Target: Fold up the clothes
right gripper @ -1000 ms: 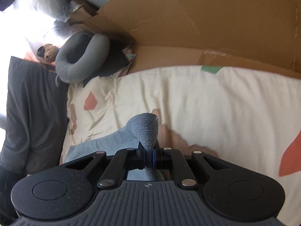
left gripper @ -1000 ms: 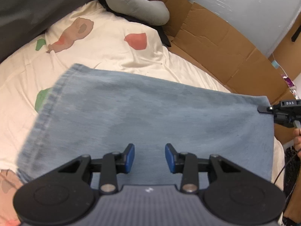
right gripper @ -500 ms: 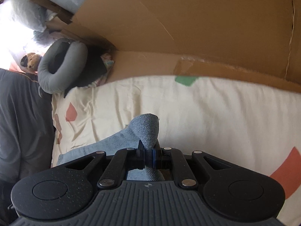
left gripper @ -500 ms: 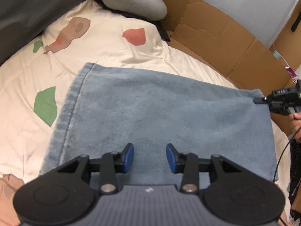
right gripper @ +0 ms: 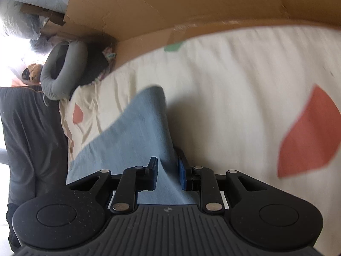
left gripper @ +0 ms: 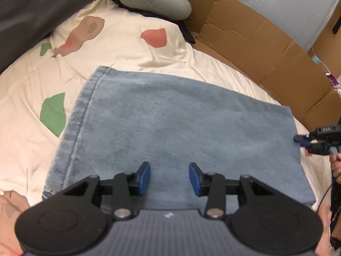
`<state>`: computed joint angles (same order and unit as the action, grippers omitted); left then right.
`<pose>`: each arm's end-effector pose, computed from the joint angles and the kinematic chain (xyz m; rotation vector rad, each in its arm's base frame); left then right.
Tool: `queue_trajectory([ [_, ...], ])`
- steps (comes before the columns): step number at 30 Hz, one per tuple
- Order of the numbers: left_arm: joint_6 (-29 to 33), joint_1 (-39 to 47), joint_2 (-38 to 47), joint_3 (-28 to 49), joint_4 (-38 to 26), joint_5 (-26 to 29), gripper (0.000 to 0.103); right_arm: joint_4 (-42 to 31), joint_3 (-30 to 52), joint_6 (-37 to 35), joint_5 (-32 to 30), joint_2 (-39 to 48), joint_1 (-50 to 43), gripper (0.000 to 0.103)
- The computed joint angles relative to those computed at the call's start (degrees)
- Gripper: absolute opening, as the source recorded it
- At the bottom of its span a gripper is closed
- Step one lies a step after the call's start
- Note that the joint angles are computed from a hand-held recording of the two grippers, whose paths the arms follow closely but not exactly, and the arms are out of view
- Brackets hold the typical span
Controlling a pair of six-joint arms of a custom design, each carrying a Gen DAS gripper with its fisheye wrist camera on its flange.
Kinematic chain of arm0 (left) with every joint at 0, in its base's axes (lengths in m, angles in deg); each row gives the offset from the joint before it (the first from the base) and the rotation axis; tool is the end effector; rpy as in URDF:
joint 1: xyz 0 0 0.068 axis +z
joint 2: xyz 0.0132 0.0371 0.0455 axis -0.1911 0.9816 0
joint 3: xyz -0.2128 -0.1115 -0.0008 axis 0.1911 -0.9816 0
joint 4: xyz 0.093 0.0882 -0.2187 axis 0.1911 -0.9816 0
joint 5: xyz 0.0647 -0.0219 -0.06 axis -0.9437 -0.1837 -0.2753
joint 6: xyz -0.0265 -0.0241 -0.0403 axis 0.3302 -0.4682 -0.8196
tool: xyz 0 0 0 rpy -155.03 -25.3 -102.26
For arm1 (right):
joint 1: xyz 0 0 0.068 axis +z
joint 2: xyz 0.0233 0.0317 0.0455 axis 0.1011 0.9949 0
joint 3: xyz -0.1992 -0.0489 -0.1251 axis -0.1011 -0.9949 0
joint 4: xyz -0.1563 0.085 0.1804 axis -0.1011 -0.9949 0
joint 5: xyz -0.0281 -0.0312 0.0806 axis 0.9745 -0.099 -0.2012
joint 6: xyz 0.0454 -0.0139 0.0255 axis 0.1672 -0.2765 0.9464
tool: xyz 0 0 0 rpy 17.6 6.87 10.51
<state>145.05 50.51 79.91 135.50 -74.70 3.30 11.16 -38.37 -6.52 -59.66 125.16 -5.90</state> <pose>0.1202 0.1792 0.2026 0.1261 2.5814 -0.4088 0.2645 -0.0293 0.1216 0.3550 2.6362 1.0870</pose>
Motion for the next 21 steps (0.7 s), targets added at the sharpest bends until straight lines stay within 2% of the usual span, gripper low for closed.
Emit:
queue_trajectory([
  [13, 0.9, -0.9, -1.6, -1.2, -2.0, -0.6, 0.043, -13.0, -6.3, -12.9, -1.5, -2.0, -6.8, 0.022],
  [17, 1.2, -1.2, -1.8, -1.3, -2.7, -0.8, 0.043, -18.9, -6.7, -16.4, -2.7, -1.8, -7.9, 0.034],
  [21, 1.3, -1.2, -2.1, -1.2, -3.5, -0.6, 0.043, -23.9, -8.2, -19.3, -2.6, -4.7, -9.9, 0.033],
])
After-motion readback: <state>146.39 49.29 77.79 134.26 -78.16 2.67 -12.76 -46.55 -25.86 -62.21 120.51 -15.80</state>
